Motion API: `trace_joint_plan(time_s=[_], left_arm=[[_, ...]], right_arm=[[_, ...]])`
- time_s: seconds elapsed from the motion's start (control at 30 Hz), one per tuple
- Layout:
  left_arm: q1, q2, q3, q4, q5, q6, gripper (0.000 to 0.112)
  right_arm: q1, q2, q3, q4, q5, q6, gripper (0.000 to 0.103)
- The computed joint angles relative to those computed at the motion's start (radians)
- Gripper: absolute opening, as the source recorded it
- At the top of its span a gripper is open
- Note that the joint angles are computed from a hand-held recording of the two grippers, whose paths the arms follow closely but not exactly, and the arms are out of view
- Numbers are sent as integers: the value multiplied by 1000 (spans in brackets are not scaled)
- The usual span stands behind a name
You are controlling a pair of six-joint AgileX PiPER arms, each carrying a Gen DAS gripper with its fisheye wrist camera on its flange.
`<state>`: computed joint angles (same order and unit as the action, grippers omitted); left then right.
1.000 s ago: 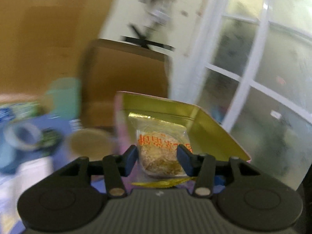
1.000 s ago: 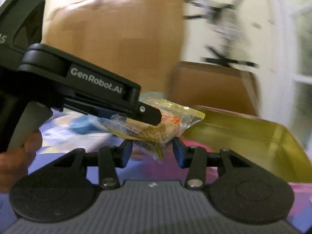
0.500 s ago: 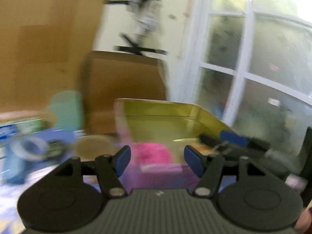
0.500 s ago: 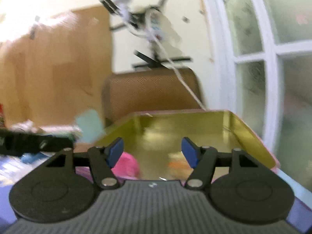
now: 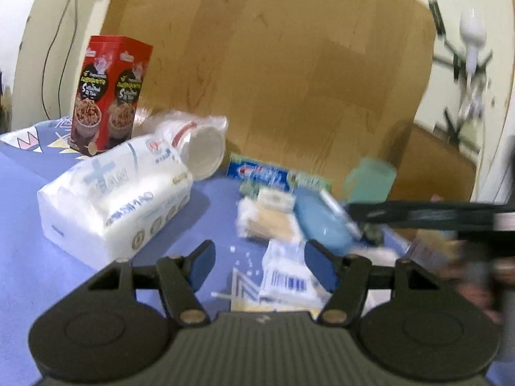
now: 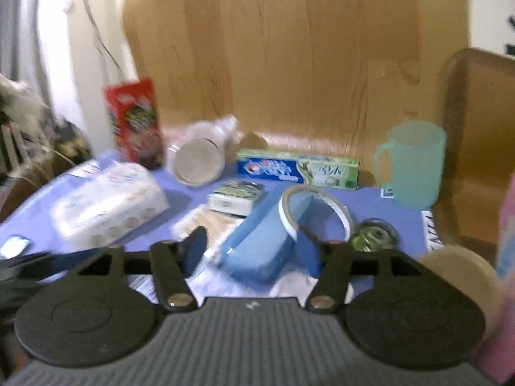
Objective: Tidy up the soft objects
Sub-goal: 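Grasp the roll of clear tape by its rim with the left gripper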
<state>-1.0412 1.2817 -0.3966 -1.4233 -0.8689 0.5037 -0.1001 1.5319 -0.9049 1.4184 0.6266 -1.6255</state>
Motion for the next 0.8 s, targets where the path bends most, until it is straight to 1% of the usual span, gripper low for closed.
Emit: trace_joint_plan(time_s=[0.03,0.07,0.1,0.13,0.17,0.2,0.23,0.3,0.33,0.4,0.47,0.5,0.53,0.6,0.67,0.7,0.73,0.77,0.8], left_arm=[[8,-3,6,22,5,-20,69],[18,-9,9,41,14,-30,70],[22,-12,15,61,18,-43,70],[24,-2,13,85,19,-61,71],[22,-2,17,97,14,-71,72],[-2,-4,29,93,-6,-85,72],[-12,-8,37,96,-14,-98,73],[-11,-19,48,108,-10,-119,74],[-9,-27,52,111,-4,-125,74],[4,-36,64,136,5,-159,74],[25,-61,90,185,23,-220,75],[33,-76,105,211,31,-259,76],[57,-106,127,261,58,-311,77],[94,-168,171,345,112,-407,77],[73,-217,184,314,142,-400,74],[46,-242,183,264,153,-356,74],[4,-263,174,183,153,-279,72],[-50,-274,158,83,136,-187,68],[-103,-278,137,-17,113,-92,67]], right_arm=[[45,26,-25,-9,-62,26,68],[64,60,-57,-28,-93,51,68],[82,98,-100,-66,-117,103,67],[84,132,-137,-118,-119,165,64],[79,171,-187,-174,-100,245,57],[60,201,-224,-190,-57,296,34],[42,196,-220,-189,-31,308,18],[22,173,-216,-210,6,337,13],[6,142,-181,-176,17,299,12],[-6,44,-63,-75,34,124,12],[-35,-105,91,-18,97,-69,12],[-54,-175,159,-13,138,-139,12],[-86,-251,231,-30,198,-201,12],[-145,-383,346,-106,301,-260,12],[-193,-496,443,-185,376,-297,13],[-228,-546,495,-210,412,-326,19],[-249,-583,534,-225,428,-343,36],[-283,-615,565,-234,452,-364,48],[-357,-644,599,-234,500,-412,63]])
